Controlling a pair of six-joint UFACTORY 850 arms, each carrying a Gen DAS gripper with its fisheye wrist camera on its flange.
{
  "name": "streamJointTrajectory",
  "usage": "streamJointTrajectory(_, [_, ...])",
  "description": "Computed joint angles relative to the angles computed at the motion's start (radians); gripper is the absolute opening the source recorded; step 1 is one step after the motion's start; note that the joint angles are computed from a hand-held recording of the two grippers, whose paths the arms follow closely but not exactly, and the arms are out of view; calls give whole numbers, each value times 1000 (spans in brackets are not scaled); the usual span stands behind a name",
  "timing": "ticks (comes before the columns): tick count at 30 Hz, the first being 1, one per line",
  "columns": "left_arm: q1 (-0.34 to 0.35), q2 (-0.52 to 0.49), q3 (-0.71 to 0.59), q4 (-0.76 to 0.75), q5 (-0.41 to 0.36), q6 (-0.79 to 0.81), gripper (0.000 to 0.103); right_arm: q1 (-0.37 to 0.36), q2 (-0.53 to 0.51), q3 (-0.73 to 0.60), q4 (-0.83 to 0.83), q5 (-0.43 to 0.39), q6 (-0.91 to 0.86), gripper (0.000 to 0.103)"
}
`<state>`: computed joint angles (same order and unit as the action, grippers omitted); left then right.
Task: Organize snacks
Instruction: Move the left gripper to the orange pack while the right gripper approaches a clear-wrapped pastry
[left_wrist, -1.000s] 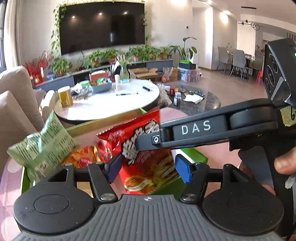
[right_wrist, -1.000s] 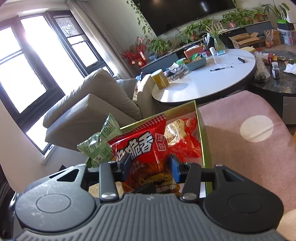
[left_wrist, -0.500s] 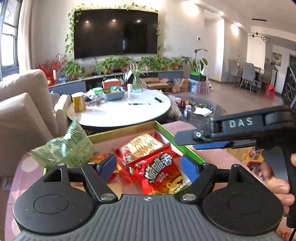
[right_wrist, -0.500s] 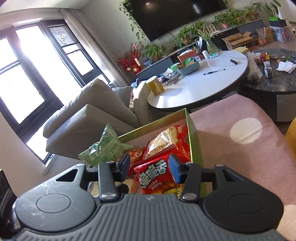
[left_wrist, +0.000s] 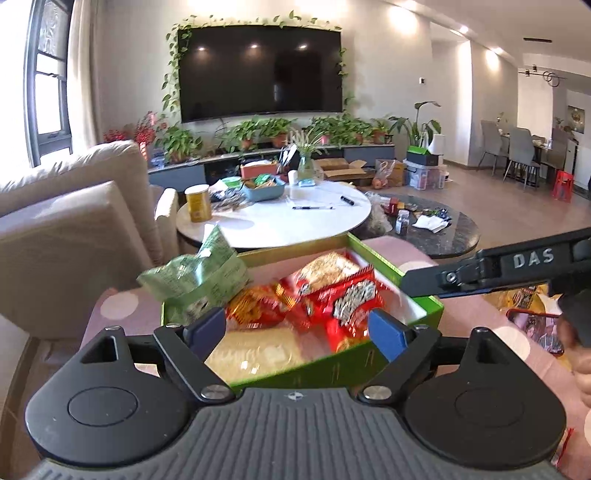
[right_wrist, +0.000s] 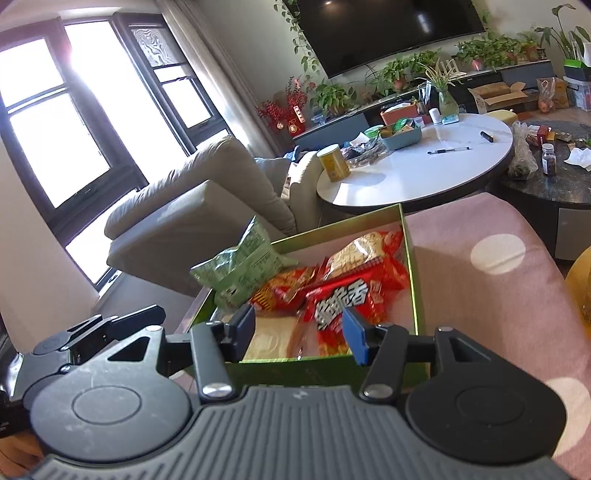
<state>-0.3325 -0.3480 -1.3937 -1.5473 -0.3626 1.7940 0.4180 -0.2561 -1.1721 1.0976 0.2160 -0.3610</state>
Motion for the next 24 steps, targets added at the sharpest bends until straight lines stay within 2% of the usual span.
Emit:
streamJointTrajectory(5, [15,37,56,4,-8,-17,83,31,21,23,120,-8,-139,57])
streamJointTrajectory(7, [24,57,83,2,-15,-11,83,40,39,52,96,7,-130,58])
streamJointTrajectory(9, [35,77,111,-5,-16,3,83,59,59,92,106,79,-172,59])
streamJointTrajectory(12, [55,100,147,-28,-14,26,83,98,75,163,98,251,-246,64])
streamJointTrajectory(15, [74,120,177,-38,-15,16,83,107,70,192,244,298,-339,64])
streamJointTrajectory(18, [86,130,196,-19,-21,-16,83,94,58,208,273,249,-187,64])
streamJointTrajectory(22, [91,142,226,7,-25,-30,83,102,24,187,128,213,50,64])
streamJointTrajectory(24, [90,145,240,16,-16,-39,83,109,-5,157,-12,206,164,64])
